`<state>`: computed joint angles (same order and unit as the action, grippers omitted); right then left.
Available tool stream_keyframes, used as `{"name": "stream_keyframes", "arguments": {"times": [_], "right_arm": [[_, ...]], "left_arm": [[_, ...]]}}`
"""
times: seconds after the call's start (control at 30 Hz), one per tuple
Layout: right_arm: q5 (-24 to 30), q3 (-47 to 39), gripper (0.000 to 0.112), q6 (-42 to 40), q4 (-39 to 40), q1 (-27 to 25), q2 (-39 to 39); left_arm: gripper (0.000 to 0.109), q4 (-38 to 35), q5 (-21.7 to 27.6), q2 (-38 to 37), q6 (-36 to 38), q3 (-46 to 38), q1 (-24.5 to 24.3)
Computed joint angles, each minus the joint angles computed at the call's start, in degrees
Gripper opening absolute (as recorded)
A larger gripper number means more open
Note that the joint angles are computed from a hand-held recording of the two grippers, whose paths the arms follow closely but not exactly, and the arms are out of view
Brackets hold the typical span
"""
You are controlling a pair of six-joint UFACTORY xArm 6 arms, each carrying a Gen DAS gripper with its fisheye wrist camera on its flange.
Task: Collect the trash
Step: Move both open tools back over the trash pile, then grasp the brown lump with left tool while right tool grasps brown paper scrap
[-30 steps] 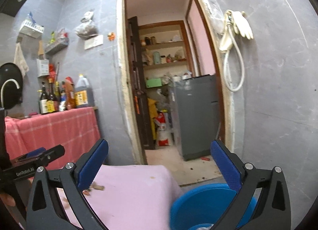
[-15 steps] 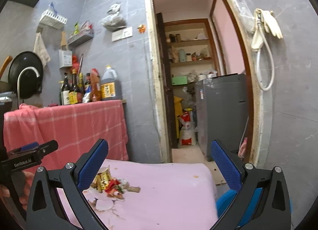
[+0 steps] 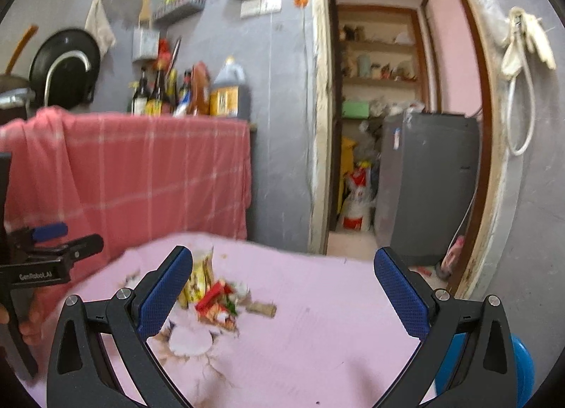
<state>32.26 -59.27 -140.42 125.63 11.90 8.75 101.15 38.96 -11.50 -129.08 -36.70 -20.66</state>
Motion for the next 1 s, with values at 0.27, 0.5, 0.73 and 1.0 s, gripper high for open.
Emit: {"name": "stream_keyframes", "arguments": {"times": [0.27,0.5,0.73,1.0], "right_arm": [[-7.22,-7.80,0.096,21.02,-19.64,1.69,7.92],[-8.47,-13.94,0.072,45.37,-45.51,2.88,14.46],[-7.05,-18.07,0.057,56.97,-59.28,3.48,18.90],[-5.02,-21.65,0.055,65.23,-68.94,4.43,21.83]], "left_arm": [[0.101,-3.15,-10.30,6.51,6.57,-4.74,5.06],[0.086,-8.83,-15.22,12.92,16.08,-10.62,7.00],[0.063,-16.26,-20.75,18.52,27.32,-15.28,8.98],[0.053,-21.49,-22.78,20.78,32.45,-16.86,10.64]]}}
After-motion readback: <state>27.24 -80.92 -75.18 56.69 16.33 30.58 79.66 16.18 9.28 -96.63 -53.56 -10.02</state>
